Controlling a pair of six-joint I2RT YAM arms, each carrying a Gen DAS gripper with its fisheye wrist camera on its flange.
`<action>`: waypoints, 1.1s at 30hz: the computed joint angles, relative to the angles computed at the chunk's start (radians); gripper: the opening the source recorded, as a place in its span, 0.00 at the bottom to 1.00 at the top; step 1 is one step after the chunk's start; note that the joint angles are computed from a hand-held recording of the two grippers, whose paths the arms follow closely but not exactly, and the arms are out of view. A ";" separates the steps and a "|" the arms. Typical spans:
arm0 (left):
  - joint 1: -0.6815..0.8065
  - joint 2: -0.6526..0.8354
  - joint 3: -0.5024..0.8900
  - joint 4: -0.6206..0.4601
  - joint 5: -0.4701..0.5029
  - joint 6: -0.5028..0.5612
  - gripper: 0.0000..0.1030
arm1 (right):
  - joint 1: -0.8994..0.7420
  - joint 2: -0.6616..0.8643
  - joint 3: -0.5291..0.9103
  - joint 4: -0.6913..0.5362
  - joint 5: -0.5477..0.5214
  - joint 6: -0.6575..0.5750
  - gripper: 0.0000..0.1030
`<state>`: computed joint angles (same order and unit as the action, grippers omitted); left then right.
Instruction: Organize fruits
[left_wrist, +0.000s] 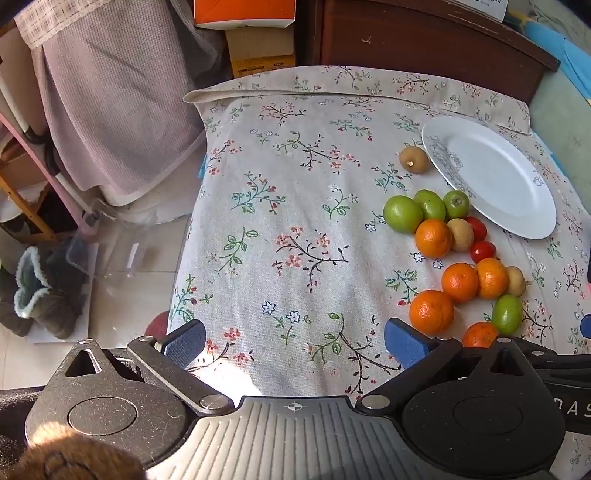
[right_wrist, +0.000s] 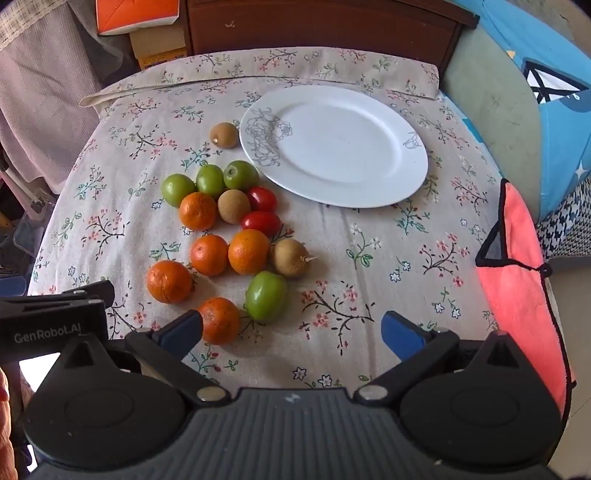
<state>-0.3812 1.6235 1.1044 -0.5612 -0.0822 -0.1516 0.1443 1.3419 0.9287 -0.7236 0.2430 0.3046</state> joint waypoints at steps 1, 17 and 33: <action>0.001 0.000 0.001 0.001 0.001 -0.003 1.00 | 0.001 -0.002 0.000 0.003 -0.001 0.000 0.99; -0.004 -0.014 -0.003 0.010 -0.017 0.009 1.00 | -0.009 -0.081 -0.088 0.134 -0.043 -0.070 0.99; 0.009 -0.025 -0.014 0.018 0.025 0.032 1.00 | -0.088 -0.128 -0.104 0.098 -0.134 -0.098 0.97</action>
<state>-0.3725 1.5984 1.0906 -0.5436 -0.0572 -0.1200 0.0565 1.2137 0.8249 -0.6255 0.1095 0.2070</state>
